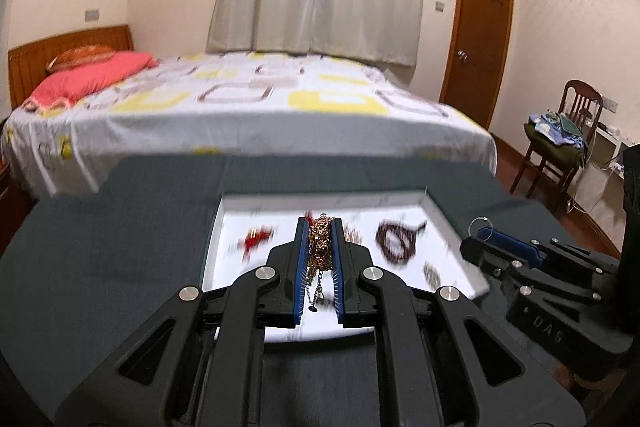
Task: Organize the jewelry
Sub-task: 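Carry the gold chain in the left tool and pearl ring in the right tool over the box, then open both tools releasing the gold chain and pearl ring into the box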
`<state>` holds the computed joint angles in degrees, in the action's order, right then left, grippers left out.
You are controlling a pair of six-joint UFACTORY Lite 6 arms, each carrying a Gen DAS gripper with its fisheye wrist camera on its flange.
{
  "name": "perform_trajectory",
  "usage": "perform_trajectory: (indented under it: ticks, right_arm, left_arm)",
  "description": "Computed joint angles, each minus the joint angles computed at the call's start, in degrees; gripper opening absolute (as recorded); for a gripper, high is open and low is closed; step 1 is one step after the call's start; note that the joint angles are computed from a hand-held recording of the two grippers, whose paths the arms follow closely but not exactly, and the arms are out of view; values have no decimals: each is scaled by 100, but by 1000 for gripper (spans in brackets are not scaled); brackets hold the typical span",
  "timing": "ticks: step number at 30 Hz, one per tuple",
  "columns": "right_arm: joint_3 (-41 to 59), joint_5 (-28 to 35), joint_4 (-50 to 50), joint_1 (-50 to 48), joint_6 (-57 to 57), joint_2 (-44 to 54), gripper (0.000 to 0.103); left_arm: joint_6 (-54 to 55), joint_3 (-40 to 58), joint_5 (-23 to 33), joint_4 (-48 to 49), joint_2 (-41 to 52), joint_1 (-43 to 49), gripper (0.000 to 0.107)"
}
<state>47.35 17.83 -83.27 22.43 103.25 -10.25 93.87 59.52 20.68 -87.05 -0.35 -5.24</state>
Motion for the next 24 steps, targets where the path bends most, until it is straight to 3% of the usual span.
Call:
perform_trajectory:
  ticks: [7,12,18,24]
  right_arm:
    - [604,-301,-1984,-557,1827,1147,21]
    - [1048,-522,-3691,-891,3540,2250,21]
    - [1752,-731,-3847,-870,3574,3167,21]
    - [2176,-938,-2888,-872,2697,3611,21]
  left_arm:
    - [234,1313,-417,-384,1503,-475,11]
    - [-500,2283,-676,325,2819,-654,11]
    - [-2001,3237,-701,1824,3932,-684,11]
    - [-3053,3722,-664,2905,4357,-689,11]
